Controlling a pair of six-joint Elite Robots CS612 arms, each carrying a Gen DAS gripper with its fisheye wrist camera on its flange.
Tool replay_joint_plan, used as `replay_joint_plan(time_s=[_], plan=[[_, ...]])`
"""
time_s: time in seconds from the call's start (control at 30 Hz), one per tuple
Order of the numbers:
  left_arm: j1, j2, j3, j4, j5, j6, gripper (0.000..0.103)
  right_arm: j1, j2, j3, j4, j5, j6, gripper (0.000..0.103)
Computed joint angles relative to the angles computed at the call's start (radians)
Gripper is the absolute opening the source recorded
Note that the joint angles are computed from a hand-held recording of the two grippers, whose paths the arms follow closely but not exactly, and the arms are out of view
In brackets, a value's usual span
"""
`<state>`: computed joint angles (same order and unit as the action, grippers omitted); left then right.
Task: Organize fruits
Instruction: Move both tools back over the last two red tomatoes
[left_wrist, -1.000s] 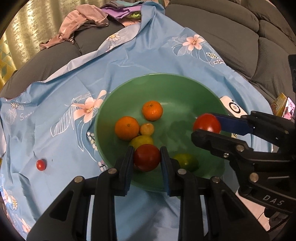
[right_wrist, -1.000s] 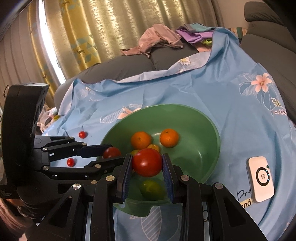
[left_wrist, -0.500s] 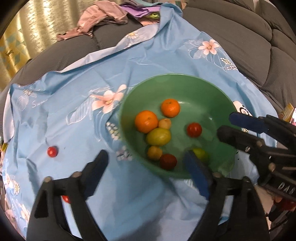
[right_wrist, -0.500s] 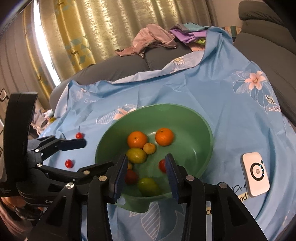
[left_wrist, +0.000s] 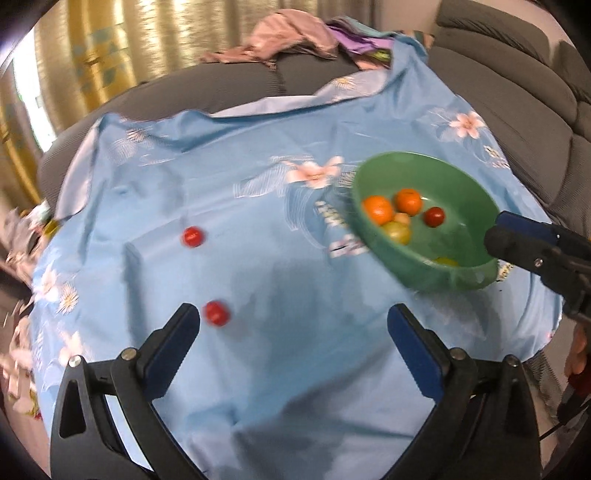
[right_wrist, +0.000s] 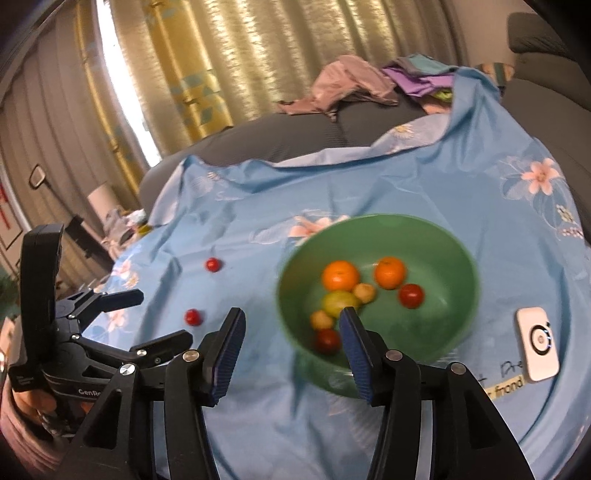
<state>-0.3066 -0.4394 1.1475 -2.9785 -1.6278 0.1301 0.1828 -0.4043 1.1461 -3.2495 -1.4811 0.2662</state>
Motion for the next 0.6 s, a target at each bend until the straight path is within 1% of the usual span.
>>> replay_joint_plan(time_s=[0.2,0.27,0.3,0.33,0.43,0.6], plan=[[0.021,-0.028,0.075,-0.071,0.046,-0.038,0.102,0.023,0.007,-0.034,0.033,0.045,-0.058,0.054],[0.027,-0.036,0.097,-0.093,0.057,-0.049,0.102,0.031,0.012,-0.053,0.055,0.059,-0.073,0.059],[0.032,-0.04,0.109,-0.104,0.056,-0.056,0.102,0.034,0.015,-0.061,0.062,0.068,-0.078,0.066],[0.038,-0.042,0.116,-0.108,0.056,-0.065,0.102,0.038,0.021,-0.076,0.073,0.082,-0.08,0.069],[0.05,-0.045,0.126,-0.115,0.061,-0.09,0.102,0.049,0.034,-0.111,0.104,0.106,-0.102,0.069],[0.071,-0.042,0.129,-0.111,0.052,-0.126,0.102,0.065,0.047,-0.15,0.157,0.11,-0.14,0.069]])
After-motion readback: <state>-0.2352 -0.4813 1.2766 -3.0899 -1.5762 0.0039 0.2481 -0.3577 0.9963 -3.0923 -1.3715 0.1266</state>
